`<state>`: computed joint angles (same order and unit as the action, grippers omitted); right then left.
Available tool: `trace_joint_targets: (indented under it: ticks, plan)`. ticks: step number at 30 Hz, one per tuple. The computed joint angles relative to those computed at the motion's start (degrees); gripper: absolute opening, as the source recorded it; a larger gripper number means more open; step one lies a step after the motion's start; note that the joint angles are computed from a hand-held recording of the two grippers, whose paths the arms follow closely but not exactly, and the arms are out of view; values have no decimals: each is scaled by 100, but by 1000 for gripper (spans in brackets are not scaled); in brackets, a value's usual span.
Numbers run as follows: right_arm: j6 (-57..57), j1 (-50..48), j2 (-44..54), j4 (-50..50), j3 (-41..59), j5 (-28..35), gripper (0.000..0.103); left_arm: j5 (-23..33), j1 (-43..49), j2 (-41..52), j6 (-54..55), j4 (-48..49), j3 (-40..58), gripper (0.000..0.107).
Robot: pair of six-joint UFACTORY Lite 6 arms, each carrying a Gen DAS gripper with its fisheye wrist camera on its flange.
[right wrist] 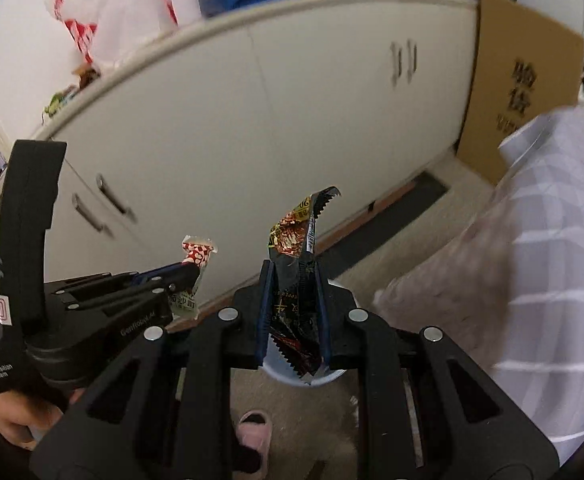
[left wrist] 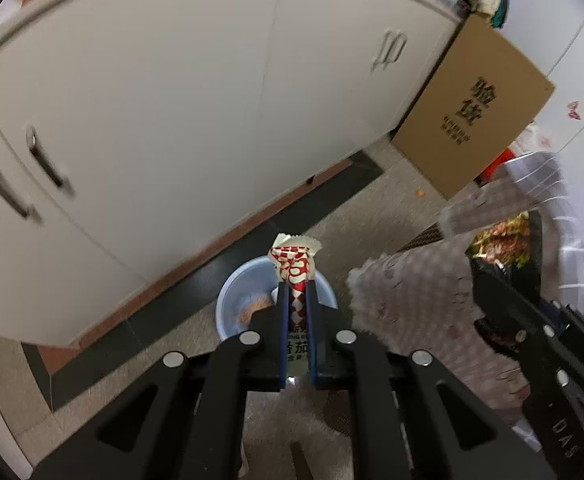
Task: Collect trash
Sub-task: 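Carry both wrappers over the wastebasket with both tools, then open the left tool over the wastebasket, dropping the red-white wrapper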
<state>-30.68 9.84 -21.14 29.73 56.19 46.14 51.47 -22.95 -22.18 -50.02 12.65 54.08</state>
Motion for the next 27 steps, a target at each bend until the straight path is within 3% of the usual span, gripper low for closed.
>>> trace_joint_targets:
  ticks: [10,11,12,14,27]
  plan:
    - [643,423,-56,-399,-771,-707,19,-648,318,395,463,-392,-310,9]
    - [658,421,-42,-401,-783,-730,19,-686,325,376,450,-382,-329,16]
    - [697,443,-43,-400,-820,-781,20,-693,325,390,384,-341,-304,37]
    - [740,442,-48,-428,-834,-787,20,-686,249,289,74,-137,-304,60]
    - [836,669,-42,-421,-1006,-837,20,-467,243,64,-42,-14,-391,60]
